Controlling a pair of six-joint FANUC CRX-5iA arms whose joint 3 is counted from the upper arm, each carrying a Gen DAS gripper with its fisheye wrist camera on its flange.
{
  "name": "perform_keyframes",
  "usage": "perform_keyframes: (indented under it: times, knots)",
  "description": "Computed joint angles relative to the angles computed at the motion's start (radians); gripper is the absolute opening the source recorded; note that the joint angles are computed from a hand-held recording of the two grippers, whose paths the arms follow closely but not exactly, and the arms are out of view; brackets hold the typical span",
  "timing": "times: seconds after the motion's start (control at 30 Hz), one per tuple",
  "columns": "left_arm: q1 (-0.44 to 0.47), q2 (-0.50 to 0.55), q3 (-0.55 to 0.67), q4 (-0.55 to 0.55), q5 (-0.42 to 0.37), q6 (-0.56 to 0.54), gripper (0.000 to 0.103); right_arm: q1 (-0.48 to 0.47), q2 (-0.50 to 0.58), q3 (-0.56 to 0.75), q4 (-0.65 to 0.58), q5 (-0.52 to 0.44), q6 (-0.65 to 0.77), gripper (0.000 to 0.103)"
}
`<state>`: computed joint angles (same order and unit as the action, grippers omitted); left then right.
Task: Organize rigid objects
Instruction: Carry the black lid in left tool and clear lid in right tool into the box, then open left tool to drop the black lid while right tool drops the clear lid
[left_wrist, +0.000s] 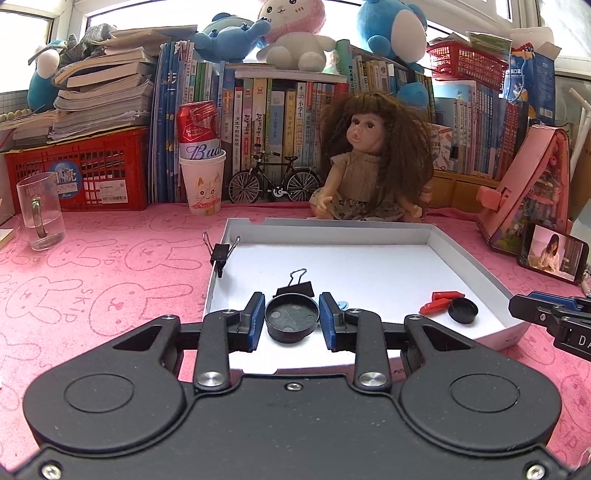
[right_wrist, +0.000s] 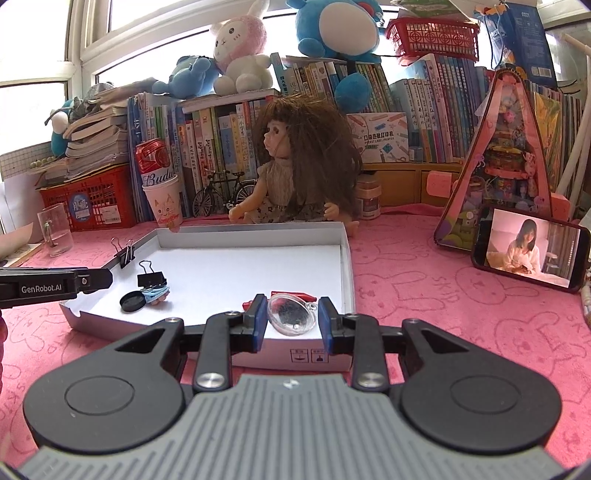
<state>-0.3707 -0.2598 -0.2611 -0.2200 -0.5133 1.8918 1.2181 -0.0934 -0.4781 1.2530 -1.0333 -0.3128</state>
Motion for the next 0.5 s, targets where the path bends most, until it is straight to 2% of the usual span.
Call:
perform_keyframes:
  times: [0.37,0.5]
  knots:
    - [-0.005,0.074,0.057,-0.040,-0.031,0.048,0.030,-0.072,0.033,0.041,-0.040,0.063,0.025,0.035]
    - [0.006,0.111,0.092,-0.014,-0.034,0.017,0.030,-0.119,0.053,0.080,-0.082,0.110,0.082,0.035]
